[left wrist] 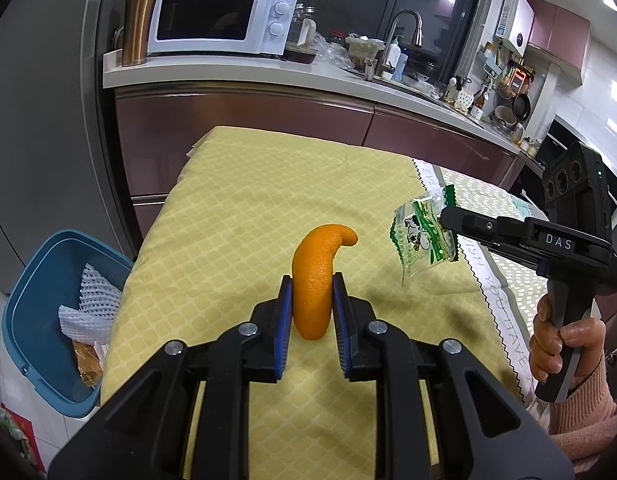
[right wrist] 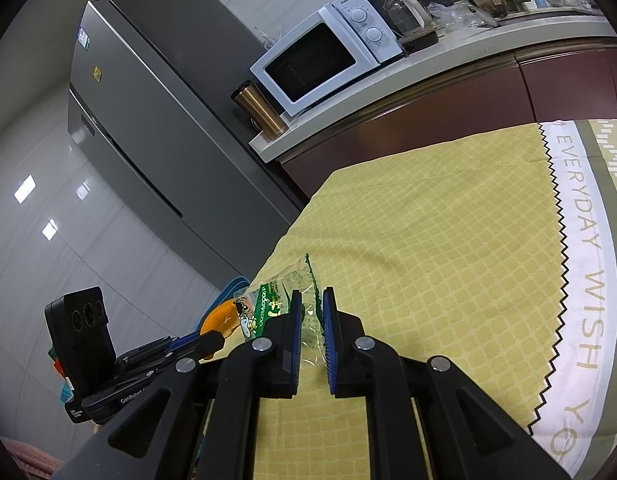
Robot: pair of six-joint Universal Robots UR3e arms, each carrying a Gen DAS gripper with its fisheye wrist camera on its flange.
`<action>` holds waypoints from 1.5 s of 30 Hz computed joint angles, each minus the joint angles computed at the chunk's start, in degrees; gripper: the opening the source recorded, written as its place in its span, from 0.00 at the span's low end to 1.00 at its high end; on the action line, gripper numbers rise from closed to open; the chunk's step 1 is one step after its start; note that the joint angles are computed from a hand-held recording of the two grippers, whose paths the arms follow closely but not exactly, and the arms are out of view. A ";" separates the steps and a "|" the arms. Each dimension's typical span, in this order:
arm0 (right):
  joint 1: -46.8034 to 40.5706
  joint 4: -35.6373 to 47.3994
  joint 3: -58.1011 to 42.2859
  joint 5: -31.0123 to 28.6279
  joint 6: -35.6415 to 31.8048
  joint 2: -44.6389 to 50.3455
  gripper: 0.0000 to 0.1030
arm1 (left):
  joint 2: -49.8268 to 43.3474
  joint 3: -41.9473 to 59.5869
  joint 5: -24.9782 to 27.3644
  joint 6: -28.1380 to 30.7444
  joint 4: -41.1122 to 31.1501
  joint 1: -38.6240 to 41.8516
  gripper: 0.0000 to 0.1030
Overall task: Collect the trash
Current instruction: 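Lift the orange peel with the left tool while the right tool holds the green wrapper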
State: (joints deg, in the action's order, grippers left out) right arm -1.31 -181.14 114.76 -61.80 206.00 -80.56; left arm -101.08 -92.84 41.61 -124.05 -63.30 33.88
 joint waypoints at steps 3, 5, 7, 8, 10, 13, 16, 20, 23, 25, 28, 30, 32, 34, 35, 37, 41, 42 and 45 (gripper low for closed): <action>0.15 0.34 -0.51 0.09 -0.28 0.24 0.09 | -0.06 0.27 -0.15 0.16 -0.32 0.34 0.19; 0.46 0.60 -0.95 -0.15 -0.43 0.41 0.09 | -0.11 0.42 -0.26 0.30 -0.59 0.61 0.19; 0.62 0.65 -1.30 -0.08 -0.38 0.73 0.09 | -0.20 0.52 -0.44 0.37 -0.57 0.88 0.19; 0.69 0.76 -1.43 -0.18 -0.51 0.80 0.09 | -0.32 0.83 -0.50 0.33 -0.77 0.92 0.19; 0.99 0.74 -1.81 -0.23 -0.38 1.14 0.09 | -0.22 0.71 -0.63 0.44 -0.72 1.20 0.19; 1.48 0.62 -2.24 -0.48 -0.34 1.60 0.09 | 0.02 0.50 -0.81 0.58 -0.87 1.61 0.19; 1.96 0.67 -2.82 -0.66 -0.38 2.13 0.09 | 0.06 0.64 -1.00 0.72 -1.24 1.98 0.19; 2.41 0.66 -3.63 -0.63 -0.39 2.92 0.09 | 0.12 0.66 -1.17 0.73 -1.46 2.42 0.19; 2.92 0.96 -4.35 -0.74 -0.52 3.41 0.09 | -0.08 1.02 -1.18 0.61 -1.74 2.58 0.19; 3.17 1.02 -4.65 -0.74 -0.50 3.68 0.09 | -0.05 0.78 -1.26 0.76 -1.70 2.87 0.19; 3.57 1.18 -5.29 -0.87 -0.45 4.17 0.09 | 0.04 0.69 -1.30 0.73 -1.76 3.13 0.19; 3.85 1.42 -5.98 -0.89 -0.43 4.60 0.09 | 0.11 0.60 -1.41 0.75 -1.77 3.41 0.19; 4.31 1.73 -6.82 -1.09 -0.45 5.07 0.09 | 0.10 0.59 -1.58 0.89 -1.93 3.72 0.19; 4.58 2.05 -7.55 -1.07 -0.55 5.55 0.09 | 0.36 0.47 -1.63 0.84 -2.08 3.98 0.19; 4.70 2.20 -7.90 -1.05 -0.61 5.77 0.09 | 0.34 0.52 -1.65 0.82 -2.14 4.08 0.19; 4.85 2.47 -8.57 -0.89 -0.68 6.24 0.09 | 0.42 0.41 -1.68 0.81 -2.15 4.44 0.19; 5.40 2.86 -9.63 -0.88 -0.85 6.92 0.09 | 0.45 0.51 -1.67 0.60 -2.31 4.96 0.19; 5.51 2.91 -9.82 -0.85 -0.90 7.06 0.09 | 0.38 0.63 -1.67 0.59 -2.43 5.06 0.19; 5.97 3.12 -10.60 -0.93 -0.90 7.64 0.09 | 0.36 0.71 -1.68 0.44 -2.42 5.42 0.19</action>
